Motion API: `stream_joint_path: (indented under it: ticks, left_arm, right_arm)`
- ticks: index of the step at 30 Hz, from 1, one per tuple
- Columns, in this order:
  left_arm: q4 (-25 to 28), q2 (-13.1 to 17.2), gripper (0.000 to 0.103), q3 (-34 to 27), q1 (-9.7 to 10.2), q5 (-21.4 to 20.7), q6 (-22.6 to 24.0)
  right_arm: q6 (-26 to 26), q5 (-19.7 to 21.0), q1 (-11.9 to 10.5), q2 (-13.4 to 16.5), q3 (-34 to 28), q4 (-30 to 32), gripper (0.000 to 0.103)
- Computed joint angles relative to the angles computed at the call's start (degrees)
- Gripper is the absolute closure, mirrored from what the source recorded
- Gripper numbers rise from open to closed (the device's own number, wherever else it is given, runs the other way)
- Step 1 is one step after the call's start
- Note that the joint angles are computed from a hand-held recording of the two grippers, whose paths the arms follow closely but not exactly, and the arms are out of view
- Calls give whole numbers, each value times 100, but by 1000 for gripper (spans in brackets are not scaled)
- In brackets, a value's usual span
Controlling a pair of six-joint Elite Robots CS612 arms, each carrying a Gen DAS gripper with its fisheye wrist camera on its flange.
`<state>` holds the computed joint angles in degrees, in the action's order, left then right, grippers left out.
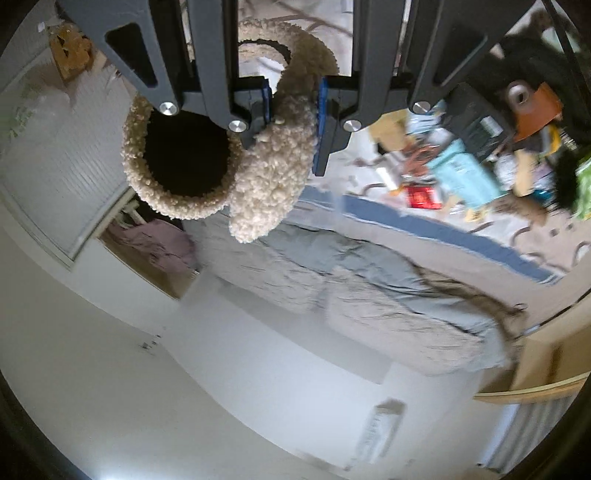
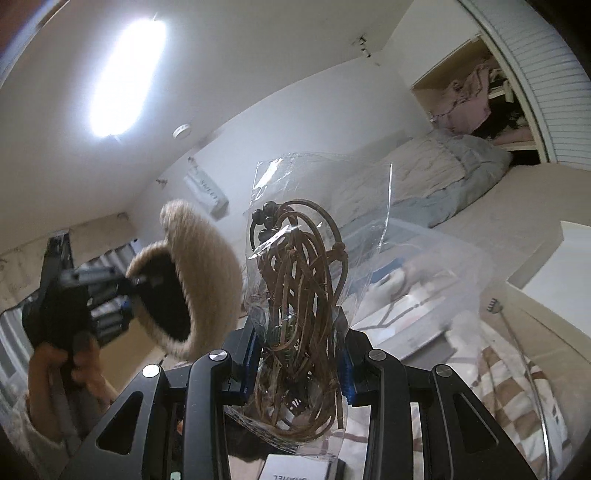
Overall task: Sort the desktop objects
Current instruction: 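Carry the headband over the clear plastic box and open the left gripper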
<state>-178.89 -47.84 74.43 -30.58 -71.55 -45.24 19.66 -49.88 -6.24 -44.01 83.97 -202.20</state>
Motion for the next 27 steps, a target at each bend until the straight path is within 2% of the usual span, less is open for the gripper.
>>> stream_joint_path:
  ticks: [8, 12, 18, 22, 24, 25, 26, 27]
  left_arm:
    - [822, 749, 85, -1328, 6, -595, 541]
    - [1480, 1178, 85, -2000, 24, -781, 733]
    - [2727, 1667, 85, -2861, -16, -884, 1061]
    - [3094, 1818, 84, -3091, -51, -741, 1309]
    - [3274, 1887, 77, -3226, -53, -755, 1441]
    - [3391, 1918, 67, -3294, -55, -731, 1476]
    - [3443, 1936, 51, -3328, -56, -729, 1483]
    - [3451, 1947, 42, -3345, -57, -726, 1486]
  right_arm:
    - [359, -345, -114, 47, -12, -280, 67]
    - [494, -400, -144, 109, -78, -264, 67]
    - [485, -367, -160, 197, -210, -93, 67]
    - [458, -344, -175, 223, -215, -13, 67]
    - [449, -334, -179, 233, -223, 27, 67]
    - [446, -326, -187, 232, -209, 23, 67]
    - [449, -323, -191, 227, -186, 13, 67]
    - [455, -324, -192, 223, -182, 16, 67]
